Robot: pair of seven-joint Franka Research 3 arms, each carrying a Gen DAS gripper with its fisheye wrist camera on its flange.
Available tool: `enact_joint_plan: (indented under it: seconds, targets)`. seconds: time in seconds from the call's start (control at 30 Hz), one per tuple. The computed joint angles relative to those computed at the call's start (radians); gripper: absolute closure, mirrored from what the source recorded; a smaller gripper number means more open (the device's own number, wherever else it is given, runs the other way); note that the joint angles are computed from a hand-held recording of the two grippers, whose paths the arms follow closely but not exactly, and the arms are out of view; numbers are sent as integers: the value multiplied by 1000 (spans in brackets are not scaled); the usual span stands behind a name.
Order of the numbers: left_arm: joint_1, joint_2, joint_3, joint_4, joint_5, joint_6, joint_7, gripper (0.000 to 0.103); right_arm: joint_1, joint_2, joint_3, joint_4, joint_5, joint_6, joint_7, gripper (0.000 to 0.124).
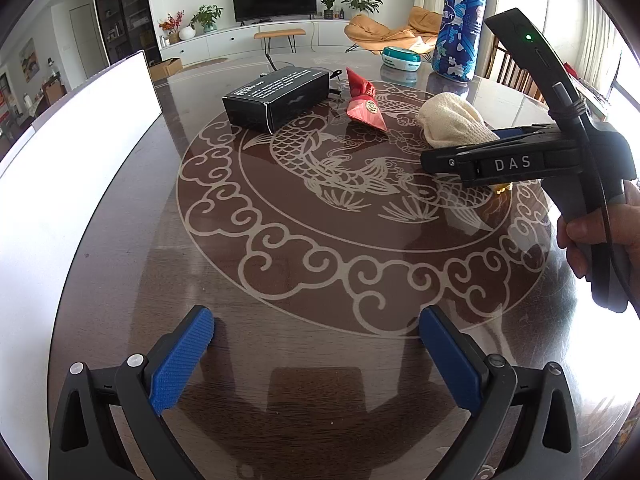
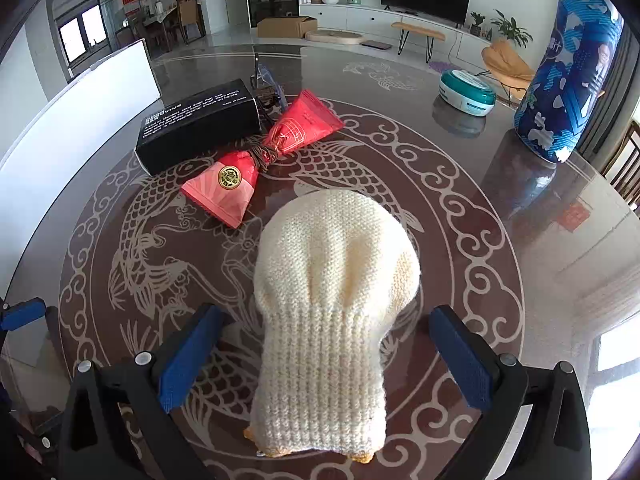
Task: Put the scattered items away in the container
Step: 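Lower the right tool onto the cream knit mitten and close on it, then lower the left tool onto the red wrapped candy and close while the right tool holds the mitten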
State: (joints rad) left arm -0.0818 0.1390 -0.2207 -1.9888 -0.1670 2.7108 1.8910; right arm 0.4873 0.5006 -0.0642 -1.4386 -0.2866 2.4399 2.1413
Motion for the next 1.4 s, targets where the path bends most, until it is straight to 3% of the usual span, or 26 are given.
enact_joint_plan:
  seconds: [0.37,0.43,0.5,0.67,0.9,1.13,1.4]
  targets:
    - [1,1,-1,1,1,0,-1,0,34,33,-52,46,-72,-17,152,22]
    - [1,1,-1,1,0,0,1,0,56,7,-82,1,-129,8,243,35]
    - [1,1,-1,1,0,0,0,0,64,-14,-92,-26,-180,19,301,70]
    - [1,2,-1,1,0,0,0,0,42,-79,-68,-117,-234,38,321,73]
    - [-4,18,0,26,15,-18,-17,0,13,-271,-32,-378,-349,63,486,69]
    - [-53,220,-22,306,105,-102,-65,0,-47,-297,35,-406,-382,47,518,66]
    - [-122,477,-45,703,198,-247,-96,0,-63,-296,53,-403,-387,45,522,66]
